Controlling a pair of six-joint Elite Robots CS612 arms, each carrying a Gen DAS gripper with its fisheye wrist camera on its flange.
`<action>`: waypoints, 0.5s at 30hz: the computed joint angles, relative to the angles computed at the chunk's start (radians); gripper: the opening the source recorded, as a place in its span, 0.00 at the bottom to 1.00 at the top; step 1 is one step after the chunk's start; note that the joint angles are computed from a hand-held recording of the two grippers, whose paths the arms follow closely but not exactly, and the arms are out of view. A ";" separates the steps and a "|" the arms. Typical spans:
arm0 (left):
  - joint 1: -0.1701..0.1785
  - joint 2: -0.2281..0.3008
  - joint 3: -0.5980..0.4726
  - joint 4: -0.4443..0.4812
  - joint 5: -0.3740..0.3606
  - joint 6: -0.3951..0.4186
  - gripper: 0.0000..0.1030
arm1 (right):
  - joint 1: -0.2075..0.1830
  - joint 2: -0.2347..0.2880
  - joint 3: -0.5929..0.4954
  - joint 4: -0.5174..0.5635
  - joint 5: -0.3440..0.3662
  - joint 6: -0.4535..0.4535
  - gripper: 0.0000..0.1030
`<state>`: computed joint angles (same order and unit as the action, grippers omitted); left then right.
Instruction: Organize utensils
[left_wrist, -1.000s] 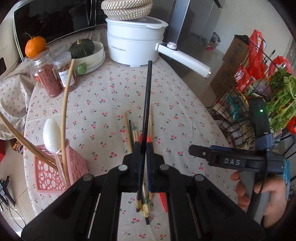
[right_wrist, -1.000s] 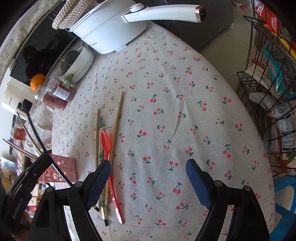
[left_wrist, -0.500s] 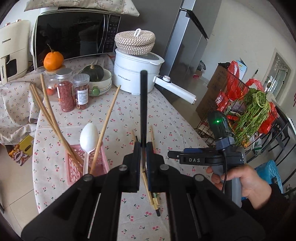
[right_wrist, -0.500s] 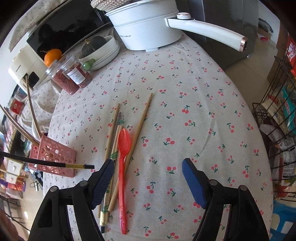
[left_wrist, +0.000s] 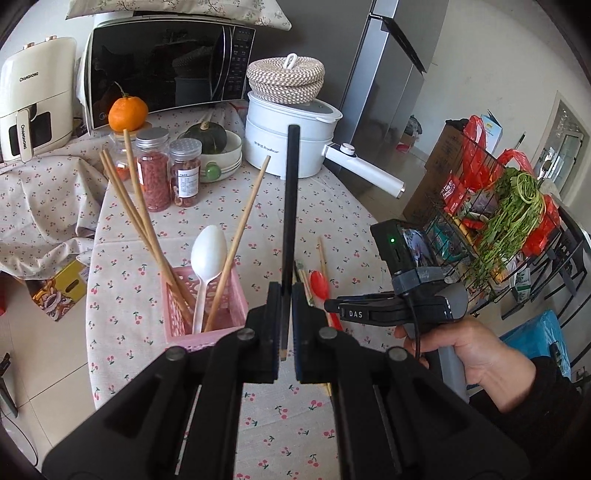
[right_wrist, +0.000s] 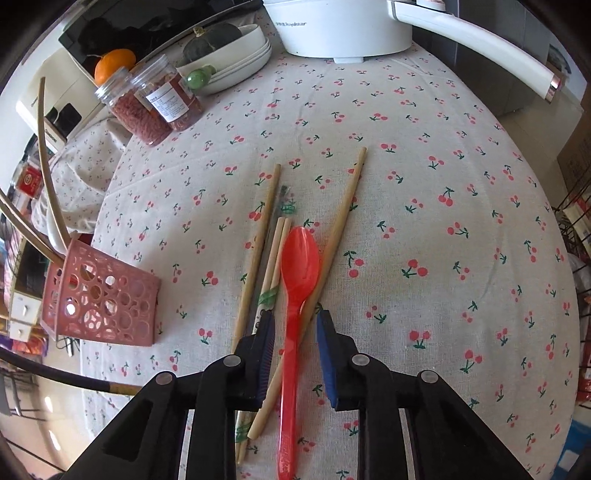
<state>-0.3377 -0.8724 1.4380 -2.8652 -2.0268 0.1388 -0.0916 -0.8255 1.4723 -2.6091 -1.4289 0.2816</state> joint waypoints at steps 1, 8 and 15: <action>0.001 0.000 0.000 0.001 0.003 0.000 0.06 | 0.004 0.005 -0.007 0.011 -0.013 -0.010 0.13; 0.005 -0.004 0.009 -0.023 0.016 -0.012 0.06 | 0.007 0.012 -0.006 0.005 -0.037 -0.029 0.08; 0.015 -0.013 0.022 -0.082 -0.003 -0.019 0.06 | -0.015 -0.033 0.063 -0.090 0.022 -0.017 0.07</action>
<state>-0.3232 -0.8854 1.4602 -2.9476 -2.0303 0.1197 -0.1070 -0.8581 1.5354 -2.6987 -1.4066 0.2644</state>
